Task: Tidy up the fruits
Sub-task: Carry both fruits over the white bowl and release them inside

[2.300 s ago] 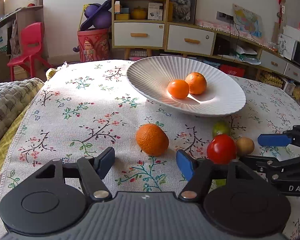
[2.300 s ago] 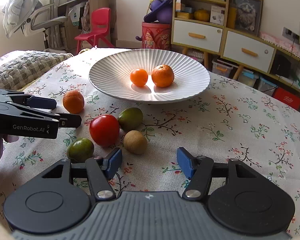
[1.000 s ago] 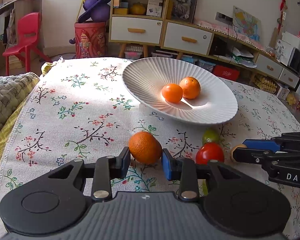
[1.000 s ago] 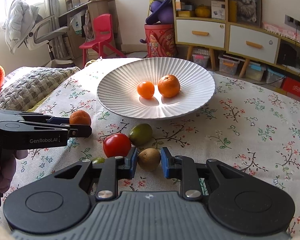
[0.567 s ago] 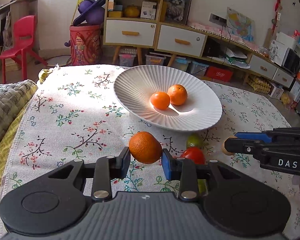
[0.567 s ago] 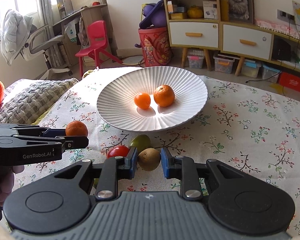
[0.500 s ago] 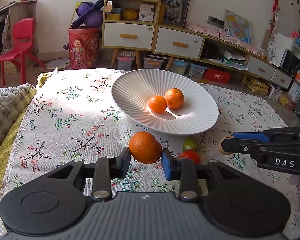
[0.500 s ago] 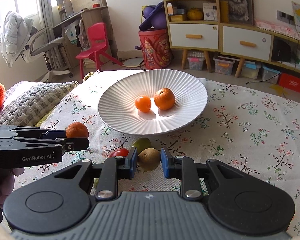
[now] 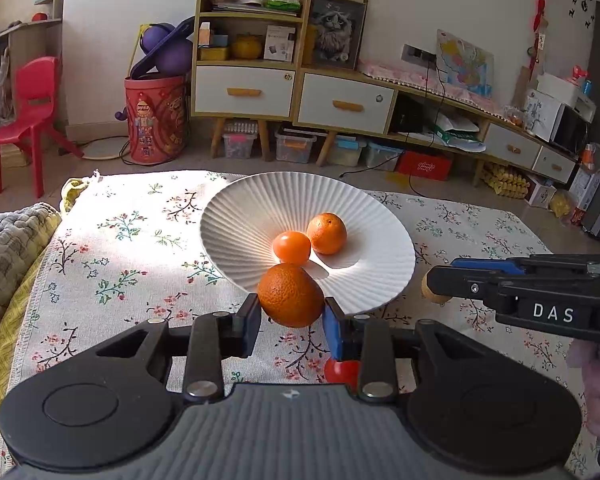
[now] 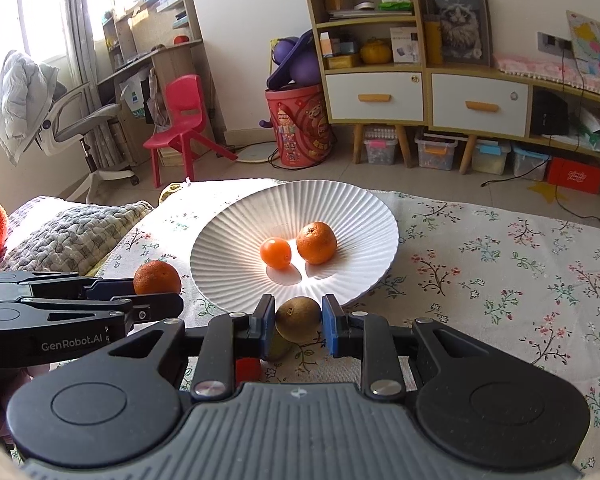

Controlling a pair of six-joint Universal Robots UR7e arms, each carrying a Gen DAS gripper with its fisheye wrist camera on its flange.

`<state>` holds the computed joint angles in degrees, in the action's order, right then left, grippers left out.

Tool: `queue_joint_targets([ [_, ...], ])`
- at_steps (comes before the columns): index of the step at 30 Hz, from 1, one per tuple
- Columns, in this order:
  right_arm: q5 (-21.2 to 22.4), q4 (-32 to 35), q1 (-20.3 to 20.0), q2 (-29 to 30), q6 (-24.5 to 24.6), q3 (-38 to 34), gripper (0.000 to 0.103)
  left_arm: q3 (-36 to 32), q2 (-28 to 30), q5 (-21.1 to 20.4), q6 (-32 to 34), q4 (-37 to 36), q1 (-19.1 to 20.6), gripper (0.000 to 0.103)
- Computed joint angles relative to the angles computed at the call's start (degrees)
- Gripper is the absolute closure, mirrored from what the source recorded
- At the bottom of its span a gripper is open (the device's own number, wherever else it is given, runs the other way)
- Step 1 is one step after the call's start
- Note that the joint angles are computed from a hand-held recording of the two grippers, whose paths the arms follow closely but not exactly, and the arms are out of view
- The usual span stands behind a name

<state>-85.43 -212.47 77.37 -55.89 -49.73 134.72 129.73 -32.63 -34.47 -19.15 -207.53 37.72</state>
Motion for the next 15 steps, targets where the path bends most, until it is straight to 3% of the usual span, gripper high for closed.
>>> queue_joint_targets([
  [15,1.2,5.1,0.6,2.1,1.4,-6.3,0.080,-7.8,4.4,-1.2,8.0,-0.9,4.1,0.086],
])
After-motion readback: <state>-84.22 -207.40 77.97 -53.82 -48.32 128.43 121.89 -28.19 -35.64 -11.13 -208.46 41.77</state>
